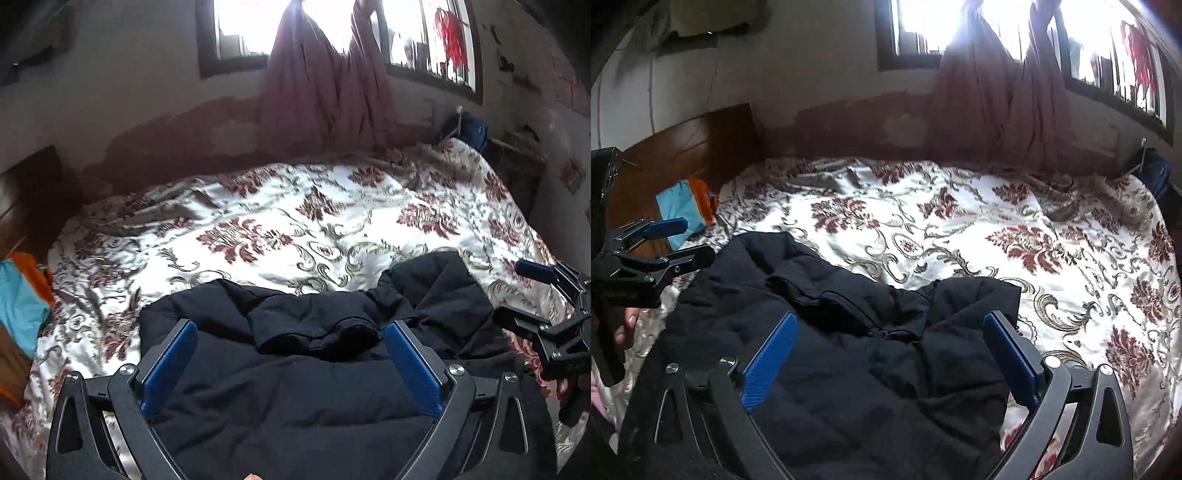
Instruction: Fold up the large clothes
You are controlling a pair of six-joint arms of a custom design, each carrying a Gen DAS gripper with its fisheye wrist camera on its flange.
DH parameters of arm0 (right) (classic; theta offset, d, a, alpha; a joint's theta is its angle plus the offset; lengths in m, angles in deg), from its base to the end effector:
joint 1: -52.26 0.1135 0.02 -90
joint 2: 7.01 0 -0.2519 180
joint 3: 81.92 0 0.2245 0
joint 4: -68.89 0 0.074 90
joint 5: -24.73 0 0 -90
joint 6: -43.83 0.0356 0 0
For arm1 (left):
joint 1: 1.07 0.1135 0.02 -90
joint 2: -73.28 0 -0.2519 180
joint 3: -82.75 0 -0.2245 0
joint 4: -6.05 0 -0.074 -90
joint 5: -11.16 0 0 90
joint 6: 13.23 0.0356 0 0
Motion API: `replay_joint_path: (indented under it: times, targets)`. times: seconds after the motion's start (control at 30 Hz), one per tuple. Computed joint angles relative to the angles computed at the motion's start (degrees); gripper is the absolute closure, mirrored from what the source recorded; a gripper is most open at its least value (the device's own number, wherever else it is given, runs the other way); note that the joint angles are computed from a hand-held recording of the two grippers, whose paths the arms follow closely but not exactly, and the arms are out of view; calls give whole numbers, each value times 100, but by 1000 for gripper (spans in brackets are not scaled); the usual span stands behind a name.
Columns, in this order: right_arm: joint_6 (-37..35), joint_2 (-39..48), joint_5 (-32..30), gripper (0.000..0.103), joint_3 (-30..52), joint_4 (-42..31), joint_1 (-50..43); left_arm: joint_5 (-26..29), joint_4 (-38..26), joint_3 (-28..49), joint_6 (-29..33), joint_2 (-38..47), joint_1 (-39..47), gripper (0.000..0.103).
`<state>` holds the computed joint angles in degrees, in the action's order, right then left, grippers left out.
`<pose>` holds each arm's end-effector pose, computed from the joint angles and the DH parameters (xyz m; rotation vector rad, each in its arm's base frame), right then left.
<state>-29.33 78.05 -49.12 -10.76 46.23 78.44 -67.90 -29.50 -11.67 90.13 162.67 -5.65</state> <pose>0.2764 0.1249 0.2461 -0.0223 2.1821 0.1144 0.3240 -0.0327 0.2814 0.4503 2.2007 -0.1330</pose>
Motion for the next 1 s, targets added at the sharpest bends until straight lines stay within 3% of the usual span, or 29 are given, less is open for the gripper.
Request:
replay_joint_path:
  times: [0.13,0.53,0.87,1.0]
  targets:
    - [274,-683,570,2,-304,-221,553,113,-6,-497,-107,-820,145,1]
    - [1258,-1854,2525,2,-333,-1473,2782,1309,-1167,-1392,40,-3211,1250,1]
    - [2656,-2057,4072,2,-73,-2776,4576,3072,-2729,-1440,1020,-4537,3239,1]
    - [3764,-1909,4686,2,187,-3776,5354,3981,-3690,-1265,2001,-4809,4432,1]
